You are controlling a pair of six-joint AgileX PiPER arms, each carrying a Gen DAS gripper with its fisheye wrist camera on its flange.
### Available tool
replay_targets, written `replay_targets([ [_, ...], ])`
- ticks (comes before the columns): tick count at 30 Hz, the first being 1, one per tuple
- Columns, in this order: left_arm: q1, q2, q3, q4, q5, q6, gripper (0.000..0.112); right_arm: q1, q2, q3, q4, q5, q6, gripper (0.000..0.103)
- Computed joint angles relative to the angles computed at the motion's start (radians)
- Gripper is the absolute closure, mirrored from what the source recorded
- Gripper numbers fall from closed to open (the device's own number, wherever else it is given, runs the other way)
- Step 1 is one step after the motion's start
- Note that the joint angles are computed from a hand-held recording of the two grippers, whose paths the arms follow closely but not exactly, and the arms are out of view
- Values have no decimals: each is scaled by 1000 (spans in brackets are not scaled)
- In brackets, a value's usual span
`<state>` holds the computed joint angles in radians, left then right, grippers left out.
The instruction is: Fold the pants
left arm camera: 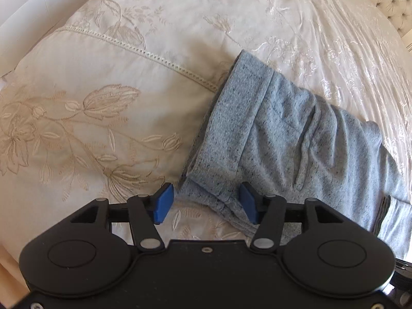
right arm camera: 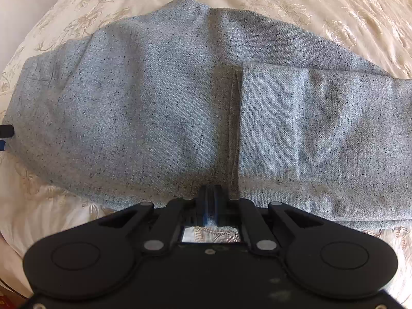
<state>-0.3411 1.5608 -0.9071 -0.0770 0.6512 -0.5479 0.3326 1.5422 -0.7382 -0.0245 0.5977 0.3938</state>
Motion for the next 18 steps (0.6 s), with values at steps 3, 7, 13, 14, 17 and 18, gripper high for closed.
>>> replay_targets([
  [3, 21, -13, 60, -113, -58, 40, 47, 14, 32, -16, -26, -8, 38, 97],
  [7, 25, 21, 73, -176, -119, 87, 39, 29, 52, -28, -50, -6, 79, 97],
  [13, 37, 106, 26, -308, -205, 205, 37, 41, 52, -26, -65, -8, 99, 97],
  [14, 35, 117, 12, -311, -209, 198, 37, 41, 52, -26, -64, -9, 100, 97],
  [17, 39, 135, -8, -346, -228, 208, 45, 33, 42, -11, -51, -25, 90, 97],
  [18, 40, 133, -14, -336, -224, 195, 64, 27, 35, -6, -42, -27, 82, 97],
])
